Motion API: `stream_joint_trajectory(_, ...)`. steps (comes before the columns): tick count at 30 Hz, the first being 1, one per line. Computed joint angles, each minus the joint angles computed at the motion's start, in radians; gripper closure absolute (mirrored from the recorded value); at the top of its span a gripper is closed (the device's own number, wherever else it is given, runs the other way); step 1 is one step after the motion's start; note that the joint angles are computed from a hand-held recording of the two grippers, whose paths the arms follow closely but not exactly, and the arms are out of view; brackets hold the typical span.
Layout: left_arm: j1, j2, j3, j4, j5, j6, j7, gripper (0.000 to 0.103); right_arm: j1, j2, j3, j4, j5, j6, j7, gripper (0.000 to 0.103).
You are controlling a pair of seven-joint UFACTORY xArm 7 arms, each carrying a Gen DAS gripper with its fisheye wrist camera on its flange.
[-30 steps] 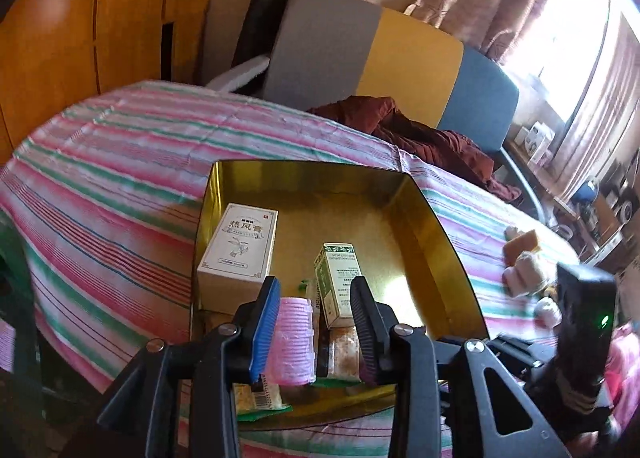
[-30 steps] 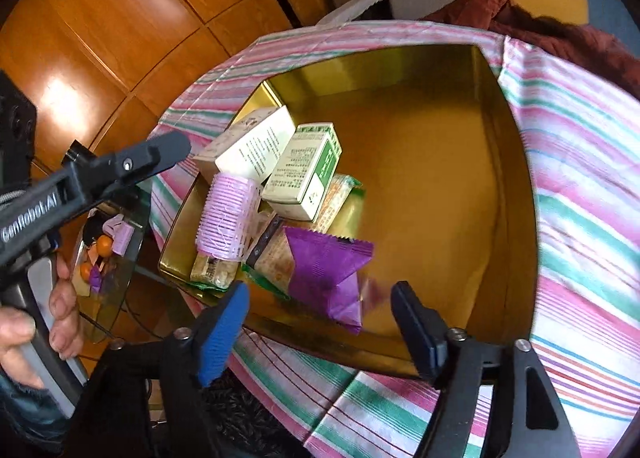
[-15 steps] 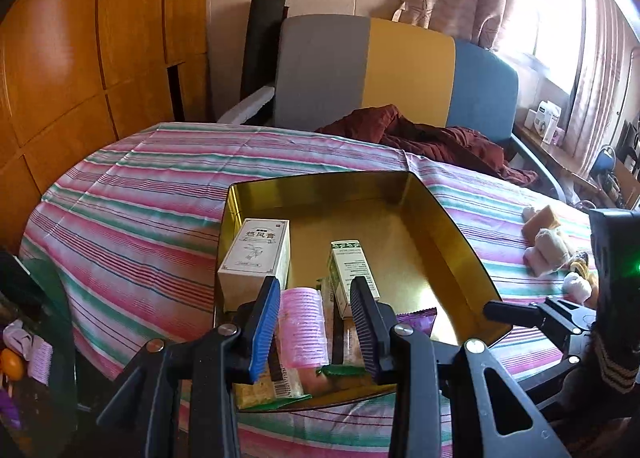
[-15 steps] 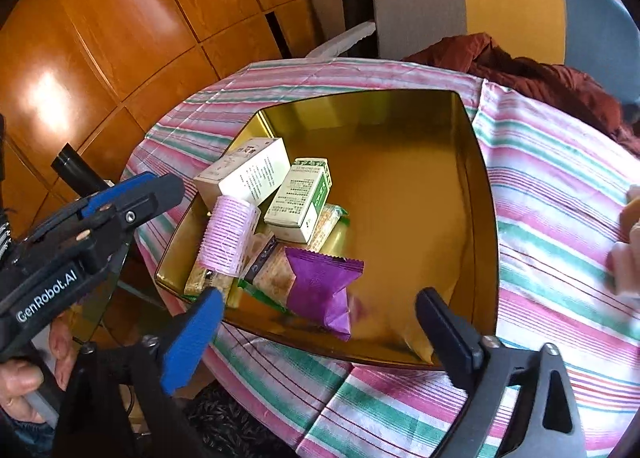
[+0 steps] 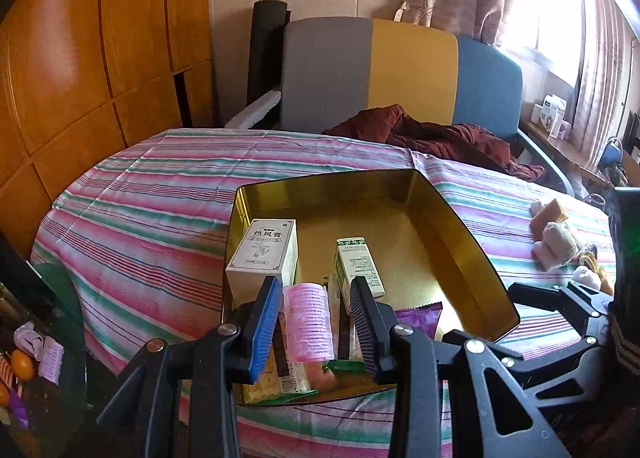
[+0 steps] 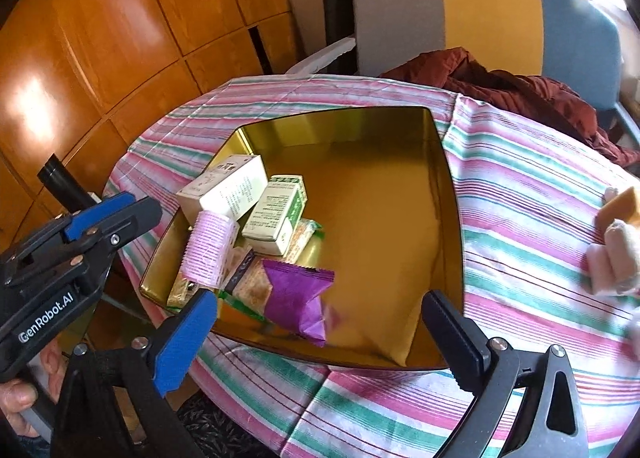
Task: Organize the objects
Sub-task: 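Withdraw both open tools from the gold tray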
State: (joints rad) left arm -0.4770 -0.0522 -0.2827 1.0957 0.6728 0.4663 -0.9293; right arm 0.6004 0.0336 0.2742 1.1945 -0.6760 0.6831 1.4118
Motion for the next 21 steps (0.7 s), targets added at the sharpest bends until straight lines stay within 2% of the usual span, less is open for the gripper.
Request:
stream_joint_trajectory(8,-0.012,0.002,-0.011,0.011,0.046,0.024,-0.011,0.067,-0.009,-0.034,0.006,-0.028,-0.025,0.031,0.047,0.000)
stream_joint_trajectory(21,-0.043,0.021,-0.013,0.038,0.045,0.032,0.029,0.067,-0.065,-0.126,0.035,-0.118,-0.022,0.042,0.110,0.000)
